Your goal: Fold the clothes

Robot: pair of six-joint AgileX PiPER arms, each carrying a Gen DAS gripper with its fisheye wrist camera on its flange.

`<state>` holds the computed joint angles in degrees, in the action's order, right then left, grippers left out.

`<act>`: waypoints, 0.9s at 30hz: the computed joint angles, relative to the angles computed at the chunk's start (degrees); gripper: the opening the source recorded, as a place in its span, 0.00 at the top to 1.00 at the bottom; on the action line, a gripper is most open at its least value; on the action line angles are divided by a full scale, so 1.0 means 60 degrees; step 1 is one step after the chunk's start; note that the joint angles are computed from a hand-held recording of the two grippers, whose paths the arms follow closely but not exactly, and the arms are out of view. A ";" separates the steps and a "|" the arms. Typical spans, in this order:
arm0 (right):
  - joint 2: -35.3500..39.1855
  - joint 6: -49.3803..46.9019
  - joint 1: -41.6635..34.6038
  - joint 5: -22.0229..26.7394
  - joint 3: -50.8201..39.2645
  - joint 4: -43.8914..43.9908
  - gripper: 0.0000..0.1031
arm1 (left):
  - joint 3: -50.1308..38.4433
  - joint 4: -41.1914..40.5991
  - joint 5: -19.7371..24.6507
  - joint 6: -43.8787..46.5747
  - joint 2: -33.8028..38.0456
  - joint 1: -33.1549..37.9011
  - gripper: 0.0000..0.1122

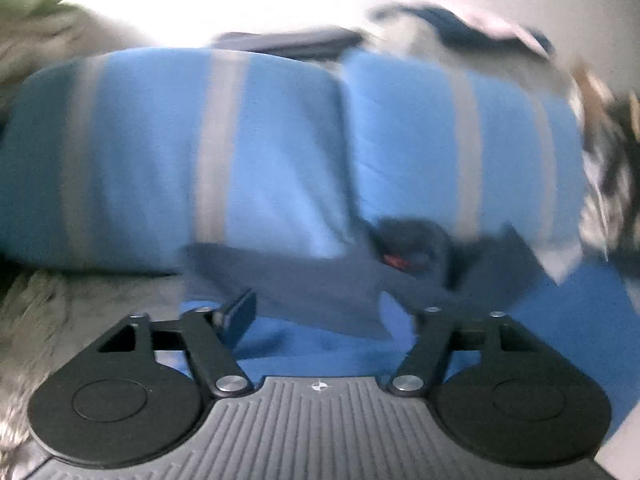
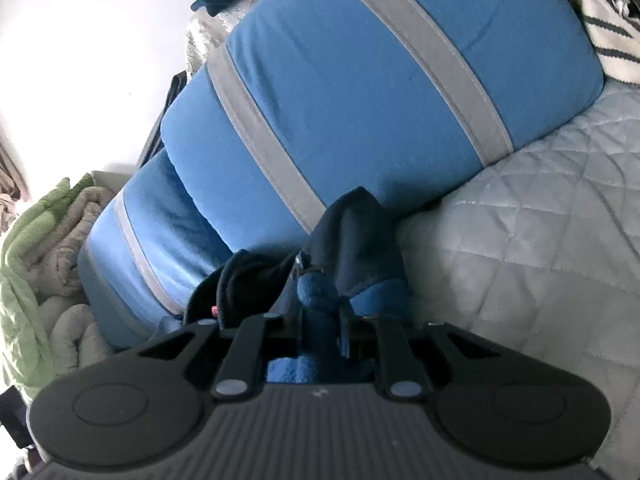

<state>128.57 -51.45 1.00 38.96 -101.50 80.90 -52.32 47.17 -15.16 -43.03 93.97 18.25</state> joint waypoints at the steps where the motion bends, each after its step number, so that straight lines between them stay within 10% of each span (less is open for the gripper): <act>1: -0.0016 0.0276 0.0047 -0.0126 -0.0055 -0.0199 0.84 | 0.0007 0.0691 -0.0137 -0.0861 -0.0033 0.0441 0.37; 6: 0.0043 0.1102 0.0221 -0.0498 -0.0308 -0.0683 0.84 | -0.0100 0.3625 -0.1181 -0.4673 0.0301 0.2856 0.37; 11: 0.0028 0.1783 0.0436 -0.1034 -0.0395 -0.1192 0.84 | -0.1002 0.6857 -0.3905 -0.8083 0.1460 0.4871 0.37; 20: 0.0171 0.2350 0.0491 -0.1163 -0.0532 -0.1660 0.84 | -0.2535 0.8718 -0.6731 -0.8938 0.3527 0.5977 0.37; 27: 0.0309 0.2743 0.0507 -0.1126 -0.0732 -0.2014 0.84 | -0.2900 0.8247 -0.7173 -0.9224 0.4344 0.5925 0.37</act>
<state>130.43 -35.00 4.04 32.21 -105.89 68.82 -69.72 96.65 -58.20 -98.37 120.03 53.81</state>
